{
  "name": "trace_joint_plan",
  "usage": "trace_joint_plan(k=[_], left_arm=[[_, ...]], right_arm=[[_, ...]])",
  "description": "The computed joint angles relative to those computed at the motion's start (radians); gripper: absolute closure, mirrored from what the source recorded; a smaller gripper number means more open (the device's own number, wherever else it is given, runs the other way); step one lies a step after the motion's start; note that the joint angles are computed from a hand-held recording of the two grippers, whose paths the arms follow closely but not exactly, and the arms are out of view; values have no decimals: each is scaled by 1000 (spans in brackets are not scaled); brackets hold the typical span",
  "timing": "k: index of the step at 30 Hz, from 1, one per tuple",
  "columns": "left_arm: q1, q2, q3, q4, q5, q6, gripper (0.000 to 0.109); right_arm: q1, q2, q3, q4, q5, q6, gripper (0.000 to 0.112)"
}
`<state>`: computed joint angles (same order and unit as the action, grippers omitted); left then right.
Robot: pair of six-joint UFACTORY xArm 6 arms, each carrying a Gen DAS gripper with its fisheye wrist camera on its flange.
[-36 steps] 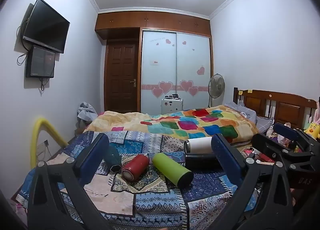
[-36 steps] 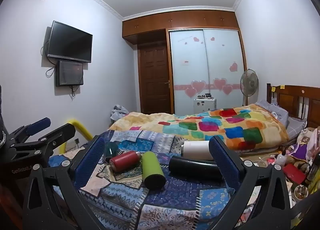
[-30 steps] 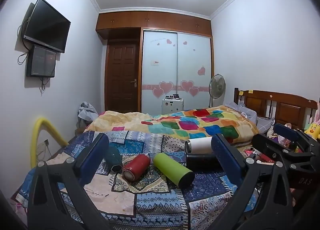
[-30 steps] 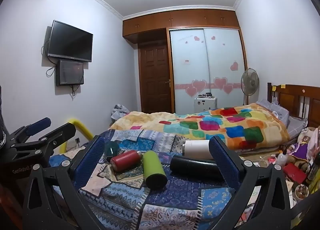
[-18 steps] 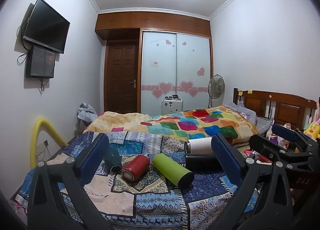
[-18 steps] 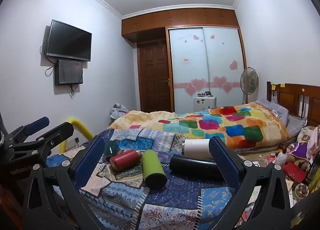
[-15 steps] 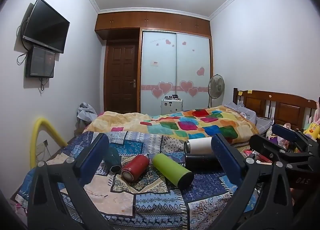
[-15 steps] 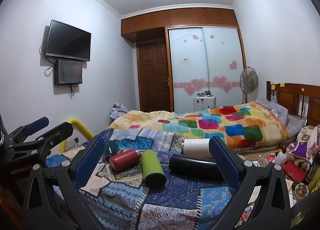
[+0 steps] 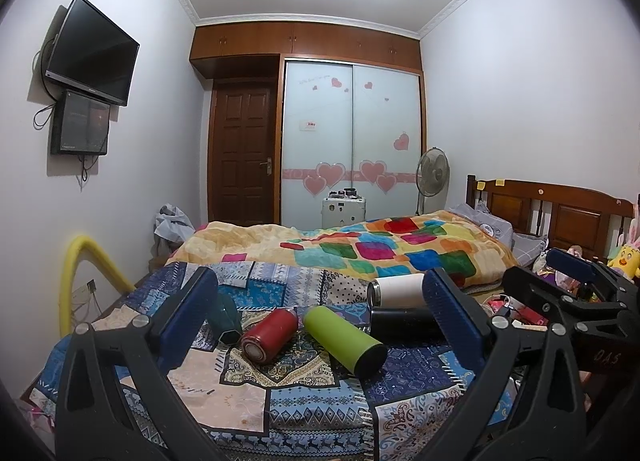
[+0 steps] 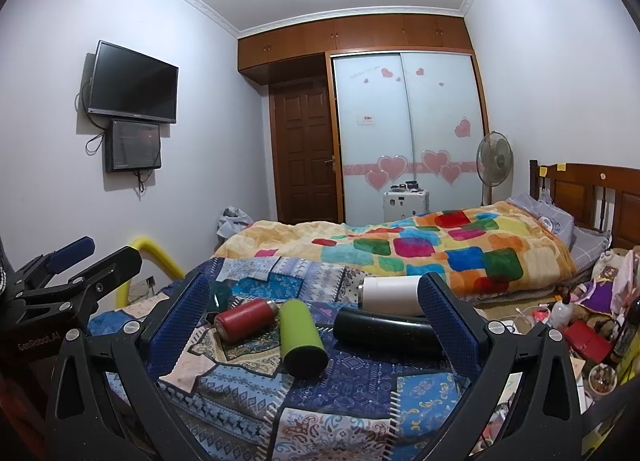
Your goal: Flip cup upright
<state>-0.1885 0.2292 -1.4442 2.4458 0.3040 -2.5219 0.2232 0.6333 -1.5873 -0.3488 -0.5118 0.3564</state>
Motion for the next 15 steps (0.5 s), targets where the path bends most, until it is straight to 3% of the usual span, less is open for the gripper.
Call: trace_joint_plan(k=[15], left_arm=[[-1,15,-26,-5,-14,10,6]], right_arm=[[-4,-1,-2,-9,2,12,9]])
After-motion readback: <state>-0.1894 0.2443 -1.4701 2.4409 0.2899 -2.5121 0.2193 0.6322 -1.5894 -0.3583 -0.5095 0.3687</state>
